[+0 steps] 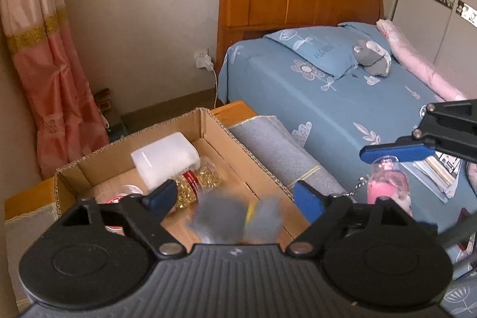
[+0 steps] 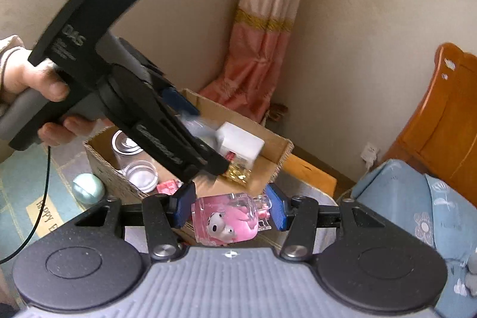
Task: Organize rigid objects
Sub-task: 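Drop the figurine into the box with the left tool while the right tool drops the keychain there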
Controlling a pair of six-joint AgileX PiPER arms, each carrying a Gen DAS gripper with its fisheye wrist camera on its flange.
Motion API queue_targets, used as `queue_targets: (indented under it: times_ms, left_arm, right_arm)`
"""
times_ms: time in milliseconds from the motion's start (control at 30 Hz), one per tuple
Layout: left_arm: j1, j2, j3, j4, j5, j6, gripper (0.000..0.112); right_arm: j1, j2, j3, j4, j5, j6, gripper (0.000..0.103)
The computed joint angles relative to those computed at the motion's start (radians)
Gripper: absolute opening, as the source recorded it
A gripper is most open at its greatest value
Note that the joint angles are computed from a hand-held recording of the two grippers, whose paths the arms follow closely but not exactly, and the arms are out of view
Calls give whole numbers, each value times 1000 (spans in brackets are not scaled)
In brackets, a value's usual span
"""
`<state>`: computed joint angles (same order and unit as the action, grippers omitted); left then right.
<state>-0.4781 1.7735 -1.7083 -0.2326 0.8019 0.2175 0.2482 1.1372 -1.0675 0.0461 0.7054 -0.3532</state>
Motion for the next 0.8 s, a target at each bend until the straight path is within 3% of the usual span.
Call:
queue_targets:
  times_ms: [300,533,800]
  left_arm:
    - [5,-212,215,102,-89,18,100]
    - [52,-417,446,193,-138,-37,100]
    - [150,-615,752,129,-272,-44,100]
  right_arm:
    - [44,45,-67,-36,-1,61,57]
    - [140,138,-182,-82,13,144,57]
    - [254,329,-385,-136,41,229,57]
